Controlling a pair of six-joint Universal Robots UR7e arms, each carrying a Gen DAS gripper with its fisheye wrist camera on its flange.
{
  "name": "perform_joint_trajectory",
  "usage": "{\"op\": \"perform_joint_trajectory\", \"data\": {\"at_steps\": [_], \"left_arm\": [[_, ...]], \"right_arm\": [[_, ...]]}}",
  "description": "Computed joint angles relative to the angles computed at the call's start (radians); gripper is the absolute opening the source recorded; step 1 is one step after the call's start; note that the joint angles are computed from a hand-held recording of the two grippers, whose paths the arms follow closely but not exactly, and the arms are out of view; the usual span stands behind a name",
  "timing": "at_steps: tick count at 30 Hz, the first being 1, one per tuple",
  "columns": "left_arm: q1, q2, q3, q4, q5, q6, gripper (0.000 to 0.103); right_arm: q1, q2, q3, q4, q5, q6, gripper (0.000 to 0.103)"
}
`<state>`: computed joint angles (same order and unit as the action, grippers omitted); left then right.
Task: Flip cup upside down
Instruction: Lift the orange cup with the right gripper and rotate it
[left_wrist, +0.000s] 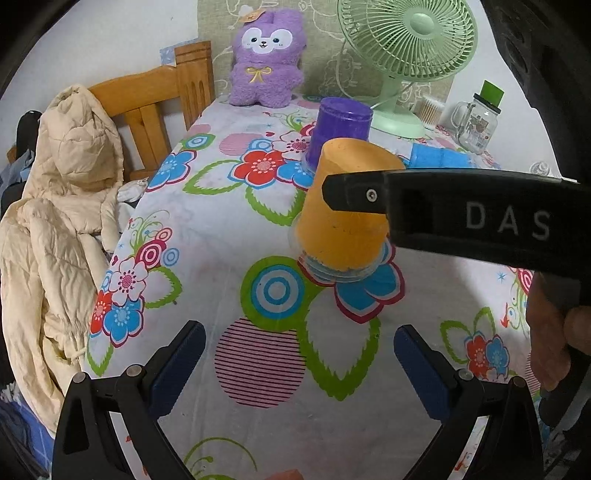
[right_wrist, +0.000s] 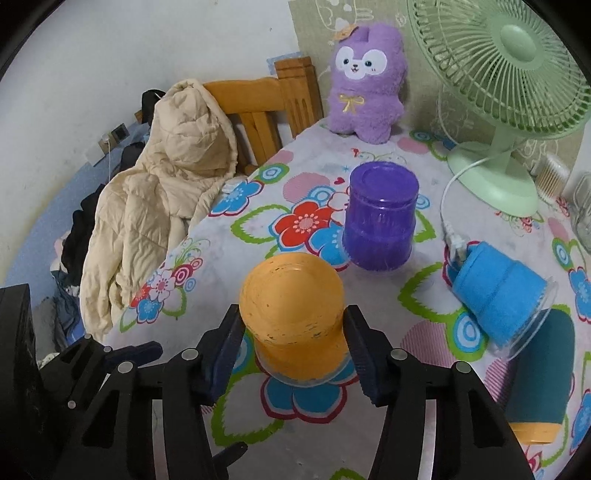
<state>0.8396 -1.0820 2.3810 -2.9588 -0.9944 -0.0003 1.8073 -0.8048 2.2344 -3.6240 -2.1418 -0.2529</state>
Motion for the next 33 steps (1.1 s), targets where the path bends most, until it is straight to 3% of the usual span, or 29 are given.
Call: {"op": "perform_joint_trajectory", "data": {"at_steps": [3, 6, 11, 12, 14, 20, 23, 25, 27, 33], "left_arm": [[-0.017, -0.008, 0.013, 0.002, -0.008, -0.012, 0.103], [-0.043, -0.016, 0.031, 0.003, -0.022, -0.028, 0.103], [-0.103, -0.034, 0.076, 0.009, -0.040, -0.067, 0.103], [-0.117, -0.038, 0.086, 0.013, -0.043, -0.077, 0.103], [-0.145, -0.048, 0.107, 0.021, -0.052, -0.102, 0.103], [-0.225, -0.070, 0.158, 0.036, -0.068, -0.161, 0.103], [-0.251, -0.085, 0.176, 0.038, -0.076, -0.183, 0.103], [-0.259, -0.101, 0.187, 0.043, -0.074, -0.201, 0.103], [-0.260, -0.118, 0.193, 0.055, -0.065, -0.219, 0.103], [-0.247, -0.155, 0.190, 0.073, -0.019, -0.222, 0.103]], "right_arm": [[0.011, -0.015, 0.049, -0.076, -0.007, -0.018, 0.058], [-0.003, -0.032, 0.115, -0.174, 0.035, -0.028, 0.058], [-0.085, -0.031, 0.260, -0.346, 0.125, -0.025, 0.057], [-0.101, -0.026, 0.288, -0.382, 0.137, -0.022, 0.052], [-0.118, -0.003, 0.338, -0.454, 0.120, -0.022, 0.047], [-0.170, 0.065, 0.475, -0.671, 0.117, -0.009, 0.047], [-0.100, 0.028, 0.469, -0.646, 0.043, -0.006, 0.048], [-0.053, 0.010, 0.448, -0.630, -0.006, -0.026, 0.058], [-0.007, -0.025, 0.414, -0.569, -0.046, -0.037, 0.089], [0.027, -0.092, 0.322, -0.377, -0.031, -0.062, 0.093]]}}
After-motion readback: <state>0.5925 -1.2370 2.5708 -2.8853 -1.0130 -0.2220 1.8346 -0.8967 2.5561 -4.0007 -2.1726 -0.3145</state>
